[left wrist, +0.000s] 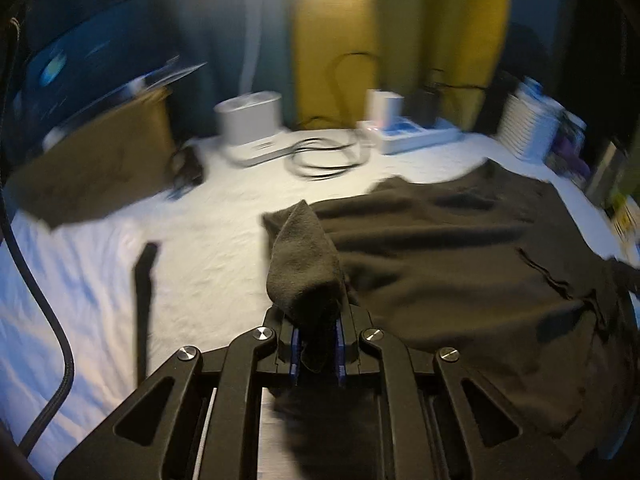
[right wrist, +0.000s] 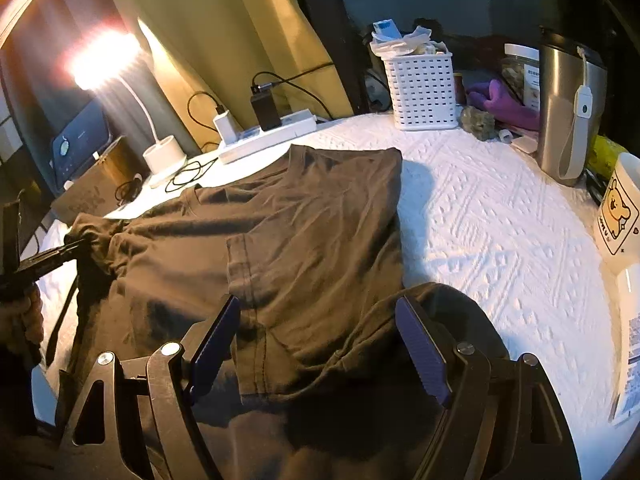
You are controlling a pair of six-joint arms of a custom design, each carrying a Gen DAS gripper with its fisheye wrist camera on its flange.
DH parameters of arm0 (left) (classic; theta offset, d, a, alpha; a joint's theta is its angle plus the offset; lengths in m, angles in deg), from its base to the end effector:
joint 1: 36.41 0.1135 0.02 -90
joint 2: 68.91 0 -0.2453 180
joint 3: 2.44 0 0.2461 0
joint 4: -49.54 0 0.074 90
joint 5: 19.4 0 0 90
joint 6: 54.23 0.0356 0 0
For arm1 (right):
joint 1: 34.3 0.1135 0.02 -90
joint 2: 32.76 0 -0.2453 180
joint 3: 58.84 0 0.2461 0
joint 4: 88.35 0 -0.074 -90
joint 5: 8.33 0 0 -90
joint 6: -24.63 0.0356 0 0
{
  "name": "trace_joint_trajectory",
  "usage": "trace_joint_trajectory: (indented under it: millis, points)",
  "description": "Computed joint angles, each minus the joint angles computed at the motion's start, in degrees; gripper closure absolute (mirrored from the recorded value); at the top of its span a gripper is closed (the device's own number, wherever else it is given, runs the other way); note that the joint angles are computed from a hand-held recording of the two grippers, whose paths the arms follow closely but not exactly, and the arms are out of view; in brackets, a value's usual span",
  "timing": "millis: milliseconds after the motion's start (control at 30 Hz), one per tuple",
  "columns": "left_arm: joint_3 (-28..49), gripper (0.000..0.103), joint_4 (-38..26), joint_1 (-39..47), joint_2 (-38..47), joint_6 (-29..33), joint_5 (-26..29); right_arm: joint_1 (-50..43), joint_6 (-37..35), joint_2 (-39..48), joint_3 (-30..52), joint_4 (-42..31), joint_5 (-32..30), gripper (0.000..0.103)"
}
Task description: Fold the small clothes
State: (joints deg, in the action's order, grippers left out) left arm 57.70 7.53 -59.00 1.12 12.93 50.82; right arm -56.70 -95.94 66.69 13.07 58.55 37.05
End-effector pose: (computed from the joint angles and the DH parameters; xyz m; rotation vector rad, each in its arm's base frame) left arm 0.2308 -0.0830 0.2172 -0.1498 2.4010 0.0660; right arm 0.3120 -0.1016 0.1551 -0.4091 2.2688 0.5741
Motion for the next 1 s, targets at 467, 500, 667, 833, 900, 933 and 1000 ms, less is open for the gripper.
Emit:
trace_joint_trajectory:
  millis: [467,500,667,833,900,933,1000]
  points:
    - [6.23,0.05,2.35,-11.07,11.56,-2.94,12.05,-3.62,-2.99,2.25,1.0,-1.88,-2.34,0.022]
    - [5.35,0.05,1.91,-11.32,9.89,-3.0,12.56,-3.63,-3.01,2.26,0.98,-1.85,-2.42,0.022]
    - [0.59,0.046,-0.83,-9.51,1.04,-3.58,9.91,-3.32,-3.35,2.0,0.9,-1.88,-2.33,0.022]
    - [-2.87,0.035,1.66,-1.87,-1.55,-0.97,9.77,-2.55,-3.11,1.17,0.14,-1.54,-1.45,0.022]
    - [-2.89,0.035,2.08,0.87,0.55,0.37,11.92,-2.36,-3.27,0.44,-0.37,-1.59,-1.16,0.022]
    - [-3.05,0.035,2.45,2.16,2.04,1.26,13.09,-2.28,-3.25,0.02,-0.68,-1.56,-0.92,0.022]
    - [-3.44,0.035,2.64,2.93,3.48,1.17,13.21,-2.29,-3.07,-0.56,-1.19,-1.28,-0.5,0.022]
